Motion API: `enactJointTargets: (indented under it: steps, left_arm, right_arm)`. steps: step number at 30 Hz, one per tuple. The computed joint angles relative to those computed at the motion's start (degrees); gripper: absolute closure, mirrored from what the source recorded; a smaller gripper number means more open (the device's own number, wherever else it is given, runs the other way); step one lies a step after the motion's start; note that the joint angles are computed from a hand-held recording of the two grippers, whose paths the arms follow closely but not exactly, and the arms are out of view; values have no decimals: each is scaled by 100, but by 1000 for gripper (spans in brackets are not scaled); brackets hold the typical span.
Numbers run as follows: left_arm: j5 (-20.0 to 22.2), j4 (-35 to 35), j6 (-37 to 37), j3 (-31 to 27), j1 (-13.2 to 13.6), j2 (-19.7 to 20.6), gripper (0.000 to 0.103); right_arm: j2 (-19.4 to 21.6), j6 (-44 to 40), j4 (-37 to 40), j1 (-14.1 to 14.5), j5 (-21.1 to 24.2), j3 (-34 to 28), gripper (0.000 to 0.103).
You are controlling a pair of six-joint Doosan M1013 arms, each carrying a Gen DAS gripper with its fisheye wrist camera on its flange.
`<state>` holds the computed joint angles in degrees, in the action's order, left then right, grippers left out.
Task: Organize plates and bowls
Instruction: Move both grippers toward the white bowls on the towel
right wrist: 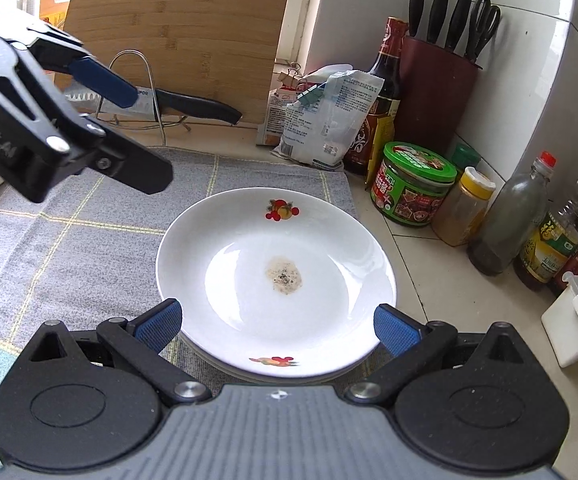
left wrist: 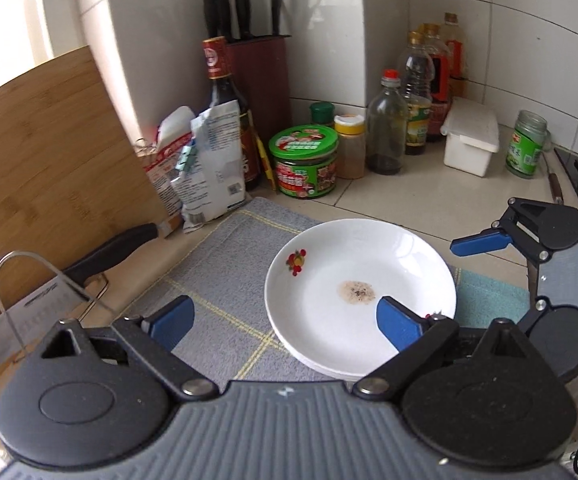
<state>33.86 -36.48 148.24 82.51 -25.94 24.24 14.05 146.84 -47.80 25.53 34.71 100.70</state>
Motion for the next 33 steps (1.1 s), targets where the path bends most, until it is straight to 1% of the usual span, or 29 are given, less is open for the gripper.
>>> enactJointTargets:
  steps: [3, 6, 7, 9, 12, 16, 18, 22, 25, 27, 33]
  left_arm:
    - [-545, 441, -720, 377, -32, -241, 5]
    - [-1017, 1437, -2066, 748, -80, -472, 5]
    - [-1106, 1776, -2511, 839, -93, -530, 5]
    - [-1229, 2416, -3350, 1002, -96, -635, 5]
    - [-1290, 2906, -4064, 1173, -37, -750, 5]
    - [-1406, 3631, -4789, 1391, 41, -898, 5]
    - [-1457, 3419, -4607, 1495, 134, -969, 5]
    - [-1523, 2792, -3909, 1705, 351, -1111, 5]
    - [-1463, 1937, -2926, 1836, 579, -1219, 5]
    - [-1399, 1388, -2281, 1906, 738, -1281, 5]
    - [-1168, 428, -979, 2064, 1184, -1383, 5]
  right_arm:
    - [23, -259, 75, -28, -139, -54, 0]
    - [20, -549, 228, -77, -461, -83, 0]
    - [25, -677, 313, -90, -568, -102, 0]
    - [48, -868, 417, -99, -733, -138, 0]
    - [108, -1222, 671, -75, -867, -234, 0]
    - [180, -1734, 1063, 14, -985, -356, 0]
    - [242, -1911, 1165, 101, -971, -439, 0]
    - [392, -1925, 1131, 329, -809, -623, 0]
    - [530, -1748, 1056, 532, -489, -814, 0]
    - [596, -1763, 1157, 637, -394, -907, 0]
    - [838, -1606, 1179, 979, -18, -1206, 0]
